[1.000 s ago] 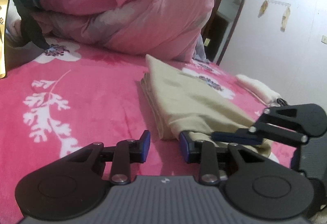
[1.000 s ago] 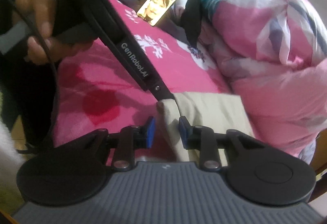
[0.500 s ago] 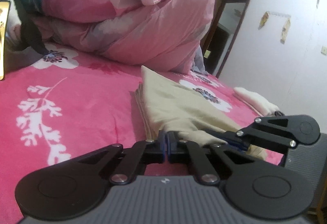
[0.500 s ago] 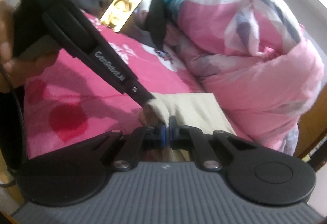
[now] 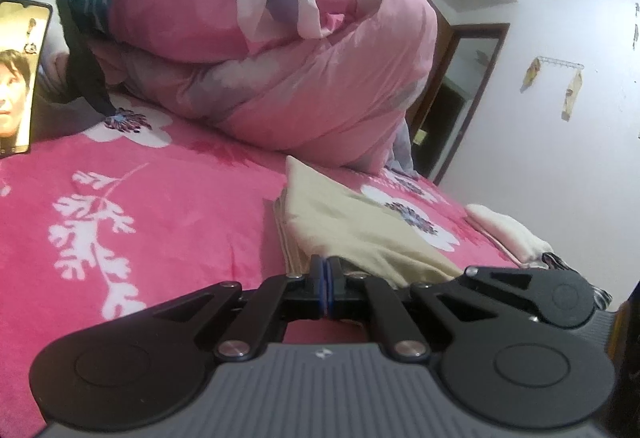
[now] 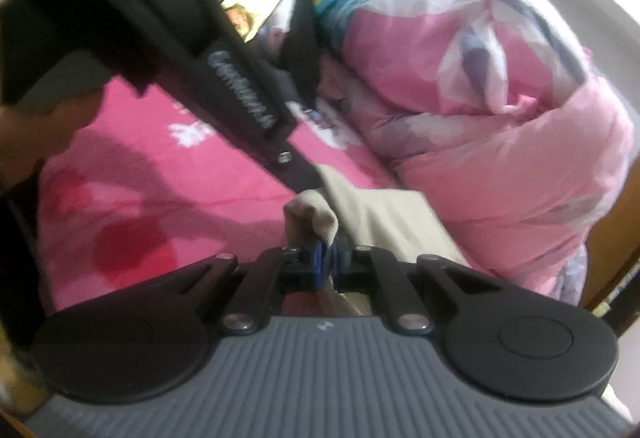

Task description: Fold clothes

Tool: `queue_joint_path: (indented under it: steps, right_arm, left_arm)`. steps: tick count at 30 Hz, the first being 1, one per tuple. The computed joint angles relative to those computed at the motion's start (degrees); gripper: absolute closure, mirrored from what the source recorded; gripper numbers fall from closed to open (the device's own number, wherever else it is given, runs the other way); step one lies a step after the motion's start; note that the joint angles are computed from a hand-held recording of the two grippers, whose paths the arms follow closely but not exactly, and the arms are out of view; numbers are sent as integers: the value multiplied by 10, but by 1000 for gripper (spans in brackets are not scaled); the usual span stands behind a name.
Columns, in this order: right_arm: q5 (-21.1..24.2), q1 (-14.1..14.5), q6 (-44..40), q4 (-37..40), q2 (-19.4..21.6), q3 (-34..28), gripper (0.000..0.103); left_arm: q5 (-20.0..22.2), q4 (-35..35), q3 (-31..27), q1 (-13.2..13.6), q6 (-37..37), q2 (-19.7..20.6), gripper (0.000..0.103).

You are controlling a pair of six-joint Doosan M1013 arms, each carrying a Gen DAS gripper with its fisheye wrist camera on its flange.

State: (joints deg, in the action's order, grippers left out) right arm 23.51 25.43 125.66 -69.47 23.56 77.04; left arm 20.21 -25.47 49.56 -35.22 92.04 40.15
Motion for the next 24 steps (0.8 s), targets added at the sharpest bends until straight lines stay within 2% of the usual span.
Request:
queue_joint_path:
  steps: [3, 6, 10, 14, 18, 20, 24]
  right_arm:
    - [12, 3, 68, -55, 3, -1, 102]
    - [35, 3, 97, -69, 5, -5, 102]
    - [41, 0, 90, -34, 9, -14, 102]
    - [14, -2, 69, -25, 10, -16, 102]
    - [48, -1, 65, -31, 22, -31, 103]
    - [67, 0, 37, -3, 29, -42, 102]
    - [17, -3, 35, -11, 26, -33, 102]
  left_arm:
    - [-11, 7, 8, -1, -3, -4, 101]
    - [-13, 6, 14, -1, 7, -7, 101]
    - [-11, 5, 17, -1, 8, -8, 101]
    - [-16, -21, 25, 0, 32, -14, 102]
    - [-20, -19, 29, -1, 35, -15, 102]
    - [-19, -23, 28, 0, 36, -14, 102]
    - [-17, -23, 28, 1, 36, -14, 102]
